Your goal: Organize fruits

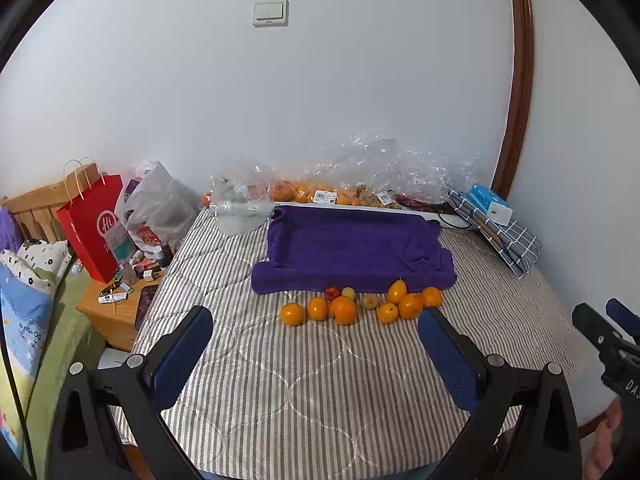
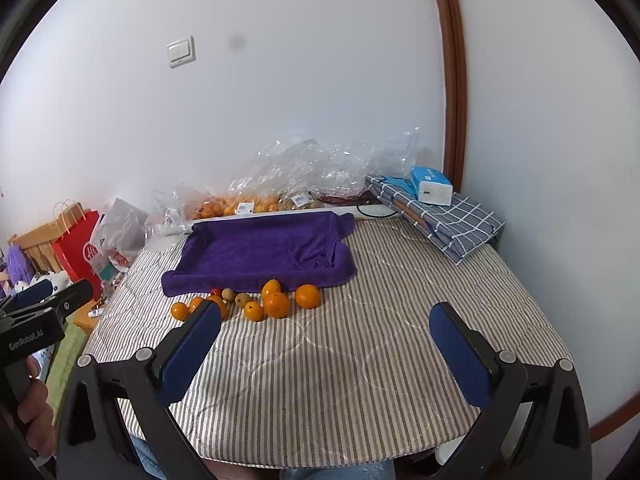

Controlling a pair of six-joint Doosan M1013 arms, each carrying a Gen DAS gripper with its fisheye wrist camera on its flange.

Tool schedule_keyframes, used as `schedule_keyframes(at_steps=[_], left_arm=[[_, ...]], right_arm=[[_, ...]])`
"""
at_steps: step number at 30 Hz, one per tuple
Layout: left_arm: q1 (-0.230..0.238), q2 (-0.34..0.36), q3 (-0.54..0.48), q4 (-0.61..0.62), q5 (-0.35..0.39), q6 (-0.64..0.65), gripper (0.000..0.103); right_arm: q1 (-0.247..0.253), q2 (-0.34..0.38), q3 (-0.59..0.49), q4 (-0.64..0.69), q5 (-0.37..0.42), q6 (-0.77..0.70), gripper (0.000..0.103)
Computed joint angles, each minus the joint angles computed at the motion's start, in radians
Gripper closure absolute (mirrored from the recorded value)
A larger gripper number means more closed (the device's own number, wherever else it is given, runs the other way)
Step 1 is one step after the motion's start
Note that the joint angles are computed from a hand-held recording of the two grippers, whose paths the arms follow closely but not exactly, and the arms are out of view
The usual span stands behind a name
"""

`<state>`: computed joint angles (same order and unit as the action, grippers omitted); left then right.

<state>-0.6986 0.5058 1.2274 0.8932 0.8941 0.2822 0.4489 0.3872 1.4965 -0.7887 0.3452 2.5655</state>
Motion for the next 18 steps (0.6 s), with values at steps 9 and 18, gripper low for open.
schedule_keyframes(at_steps=[9,18], left_arm=[[0.011,0.021,-0.016,-0.013,0.0,0.035,0.0],[0.05,0.044,-0.017,-0.045,-0.054,0.037,0.0]], right_arm=[[-0.006,0.032,-0.032,0.102,-0.017,-0.124,0.0],[-0.029,0.102,-0.11,0.374,0.002,-0.363,0.0]])
